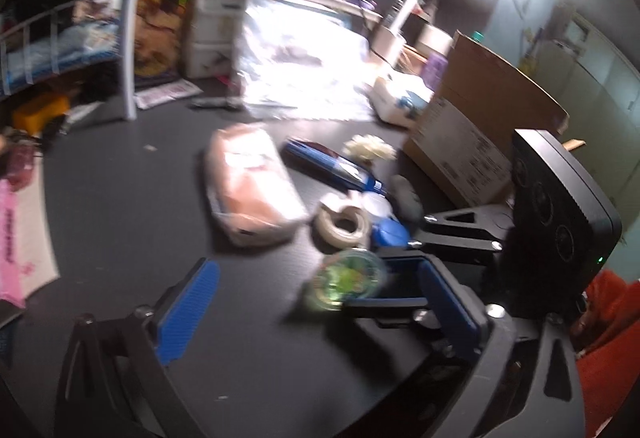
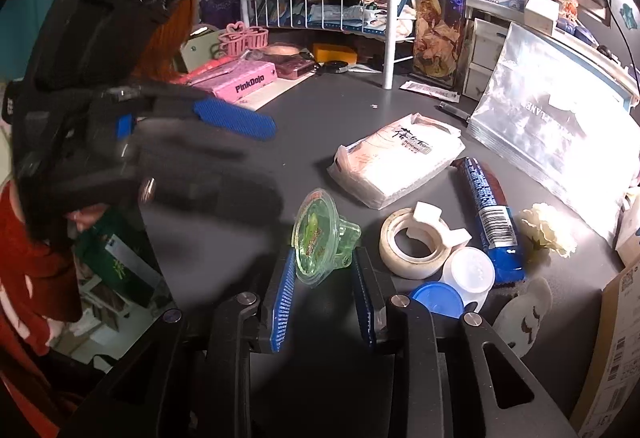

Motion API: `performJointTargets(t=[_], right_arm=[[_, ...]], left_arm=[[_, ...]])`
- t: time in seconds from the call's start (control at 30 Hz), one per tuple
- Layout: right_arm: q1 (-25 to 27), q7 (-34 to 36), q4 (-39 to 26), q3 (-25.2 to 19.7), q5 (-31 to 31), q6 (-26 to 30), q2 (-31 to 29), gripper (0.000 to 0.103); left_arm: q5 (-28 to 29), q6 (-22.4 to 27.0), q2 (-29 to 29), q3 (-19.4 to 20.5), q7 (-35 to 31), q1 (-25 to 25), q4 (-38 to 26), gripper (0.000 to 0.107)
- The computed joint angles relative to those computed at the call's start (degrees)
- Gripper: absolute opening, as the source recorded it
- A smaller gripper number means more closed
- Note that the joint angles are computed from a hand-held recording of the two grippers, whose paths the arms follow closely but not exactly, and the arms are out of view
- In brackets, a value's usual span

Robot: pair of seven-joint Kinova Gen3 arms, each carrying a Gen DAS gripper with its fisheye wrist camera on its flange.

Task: Organize objects
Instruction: 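Hold the green jar up with the right tool while the left tool grasps it, then carry the green jar into the cardboard box and open the left tool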

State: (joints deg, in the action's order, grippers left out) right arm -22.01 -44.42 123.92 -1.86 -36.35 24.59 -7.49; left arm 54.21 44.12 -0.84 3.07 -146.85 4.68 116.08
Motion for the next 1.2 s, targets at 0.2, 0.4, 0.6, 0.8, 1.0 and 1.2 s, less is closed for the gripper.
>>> performJointTargets(t=[0.2,0.4,0.6,0.8,1.0,1.2], right_arm=[[-0.23,0.9,0.23,0.2,-0.79,-0.06,-0.04,0.024],[-0.36,1.33,0.29,0.22,-1.31,-0.27,0.09,0.023],[-0.25,-0.94,-0.06,-0.31,0.0,-0.72,-1.45,0.02],[1.01,-10.35,-3.67,-2.48,8.6,1.36,-6.73,0.02],[3.38,-18.87,-10.08,-1.45,16.83,7.55,-13.11,0.02],[6.45,-22.49,-15.74,3.7,21.69,15.54,-16.43,0.02]], left_arm=[[0.41,3.02,3.05,-4.28,0.11,4.57,-1.73,0.049],[0.42,3.1,2.78,-3.78,-0.1,4.57,-1.4,0.041],[-1.15,4.04,0.46,-4.51,1.56,5.2,-2.72,0.041],[-4.07,5.37,-3.94,-4.5,5.89,7.18,-8.18,0.041],[-11.0,8.91,-2.93,-1.85,14.58,11.29,-21.86,0.041],[-17.68,11.92,6.27,13.96,22.6,6.14,-37.79,0.041]])
